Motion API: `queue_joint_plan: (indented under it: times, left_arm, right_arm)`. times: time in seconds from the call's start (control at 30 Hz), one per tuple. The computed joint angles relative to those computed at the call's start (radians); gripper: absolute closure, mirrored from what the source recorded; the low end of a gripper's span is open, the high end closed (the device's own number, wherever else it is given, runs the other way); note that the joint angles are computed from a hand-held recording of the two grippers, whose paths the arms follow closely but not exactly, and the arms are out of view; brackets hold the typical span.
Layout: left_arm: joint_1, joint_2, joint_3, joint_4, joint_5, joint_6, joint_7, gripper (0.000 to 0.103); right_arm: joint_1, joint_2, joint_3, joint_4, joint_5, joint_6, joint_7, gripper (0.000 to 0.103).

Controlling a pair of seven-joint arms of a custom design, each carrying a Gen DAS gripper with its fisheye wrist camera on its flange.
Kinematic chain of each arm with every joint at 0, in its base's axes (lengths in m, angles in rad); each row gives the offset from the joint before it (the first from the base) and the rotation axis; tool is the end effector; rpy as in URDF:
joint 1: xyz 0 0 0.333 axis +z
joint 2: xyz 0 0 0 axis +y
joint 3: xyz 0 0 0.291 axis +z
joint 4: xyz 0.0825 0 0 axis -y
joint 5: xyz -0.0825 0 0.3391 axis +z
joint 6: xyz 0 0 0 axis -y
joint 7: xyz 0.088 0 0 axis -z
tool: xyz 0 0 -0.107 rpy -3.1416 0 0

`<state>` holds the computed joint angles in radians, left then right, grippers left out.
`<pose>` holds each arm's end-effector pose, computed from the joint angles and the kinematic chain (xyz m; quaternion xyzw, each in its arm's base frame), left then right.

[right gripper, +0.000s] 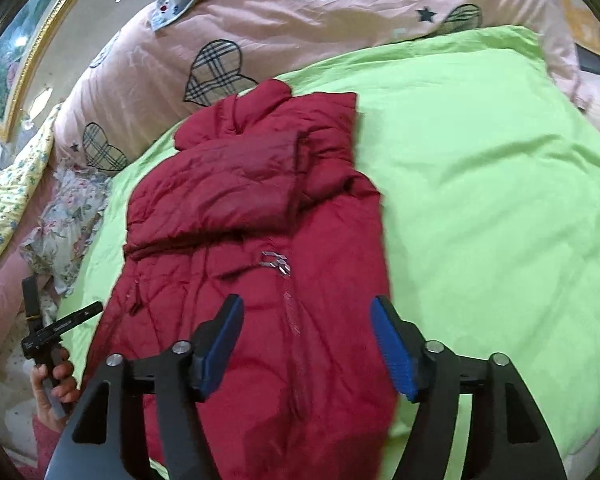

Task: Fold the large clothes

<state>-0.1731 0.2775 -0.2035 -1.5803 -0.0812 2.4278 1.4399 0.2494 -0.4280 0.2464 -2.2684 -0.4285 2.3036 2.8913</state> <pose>0.5993 -0.2201 0.5340 -0.6148 0.7338 -0.2742 0.0921 0.3783 0.2107 0.5613 -0.4405 0.8401 -0.2086 0.2381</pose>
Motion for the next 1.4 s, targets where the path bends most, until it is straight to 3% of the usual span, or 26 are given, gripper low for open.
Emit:
queue_joint_plan:
  times: [0.13, 0.4, 0.83, 1.2, 1.4]
  left_arm:
    - [0.012, -0.076, -0.001, -0.089, -0.02, 0.011, 0.02, 0.054]
    - [0.022, -0.213, 0.008, -0.244, -0.051, 0.047, 0.064, 0.047]
    - [0.018, -0.3, 0.021, -0.362, -0.086, 0.007, 0.125, 0.041]
    - [0.011, -0.363, 0.028, -0.444, -0.169, 0.012, 0.209, 0.041]
    - [0.002, -0.388, 0.031, -0.481, -0.176, 0.026, 0.227, 0.042]
  right_arm:
    - [0.011, -0.047, 0.023, -0.025, 0.007, -0.049, 0.033, 0.024]
    - [0.045, -0.106, 0.048, -0.072, 0.052, -0.092, 0.083, 0.023]
    - [0.116, -0.037, 0.039, -0.066, 0.122, -0.106, 0.023, 0.022]
    - [0.133, -0.082, 0.044, -0.131, 0.164, -0.027, 0.033, 0.042]
    - [0.137, -0.112, 0.05, -0.165, 0.182, 0.007, 0.057, 0.042]
